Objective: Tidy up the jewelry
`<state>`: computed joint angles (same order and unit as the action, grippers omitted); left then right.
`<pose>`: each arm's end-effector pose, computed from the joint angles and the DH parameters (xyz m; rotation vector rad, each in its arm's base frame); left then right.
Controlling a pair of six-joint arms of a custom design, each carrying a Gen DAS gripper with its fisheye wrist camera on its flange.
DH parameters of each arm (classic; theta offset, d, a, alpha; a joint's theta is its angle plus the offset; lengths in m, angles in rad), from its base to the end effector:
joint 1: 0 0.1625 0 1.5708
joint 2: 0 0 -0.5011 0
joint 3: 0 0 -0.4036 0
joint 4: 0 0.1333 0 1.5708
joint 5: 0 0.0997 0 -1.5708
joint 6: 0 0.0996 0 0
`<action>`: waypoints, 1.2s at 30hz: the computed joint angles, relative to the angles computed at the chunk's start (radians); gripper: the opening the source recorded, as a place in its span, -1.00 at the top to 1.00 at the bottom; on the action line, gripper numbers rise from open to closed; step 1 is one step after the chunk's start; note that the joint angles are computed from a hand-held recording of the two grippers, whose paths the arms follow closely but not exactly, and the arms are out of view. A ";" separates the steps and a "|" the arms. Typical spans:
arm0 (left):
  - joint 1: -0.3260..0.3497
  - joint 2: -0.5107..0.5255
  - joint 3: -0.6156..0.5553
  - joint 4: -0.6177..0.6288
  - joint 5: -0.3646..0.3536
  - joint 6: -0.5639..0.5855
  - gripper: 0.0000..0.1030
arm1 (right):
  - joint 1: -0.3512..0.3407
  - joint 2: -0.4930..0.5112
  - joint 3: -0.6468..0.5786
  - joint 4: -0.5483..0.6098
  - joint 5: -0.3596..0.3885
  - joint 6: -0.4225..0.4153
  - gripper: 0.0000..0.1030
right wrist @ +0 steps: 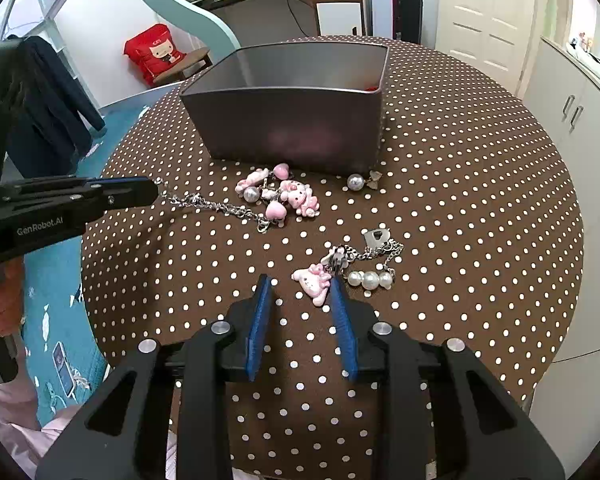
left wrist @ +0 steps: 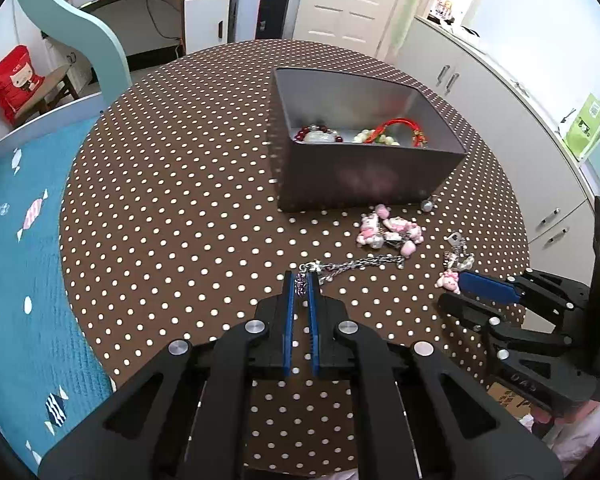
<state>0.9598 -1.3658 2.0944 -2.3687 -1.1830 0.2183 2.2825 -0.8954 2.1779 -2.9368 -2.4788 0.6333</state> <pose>-0.1520 -0.5150 0.2993 1.0978 2.5408 -0.2001 0.3893 -0.3675 0.1139 0.0444 -2.3608 0.7948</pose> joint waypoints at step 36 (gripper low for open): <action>0.001 -0.006 0.005 -0.001 -0.012 -0.005 0.88 | -0.036 0.066 -0.075 -0.073 -0.024 -0.297 0.32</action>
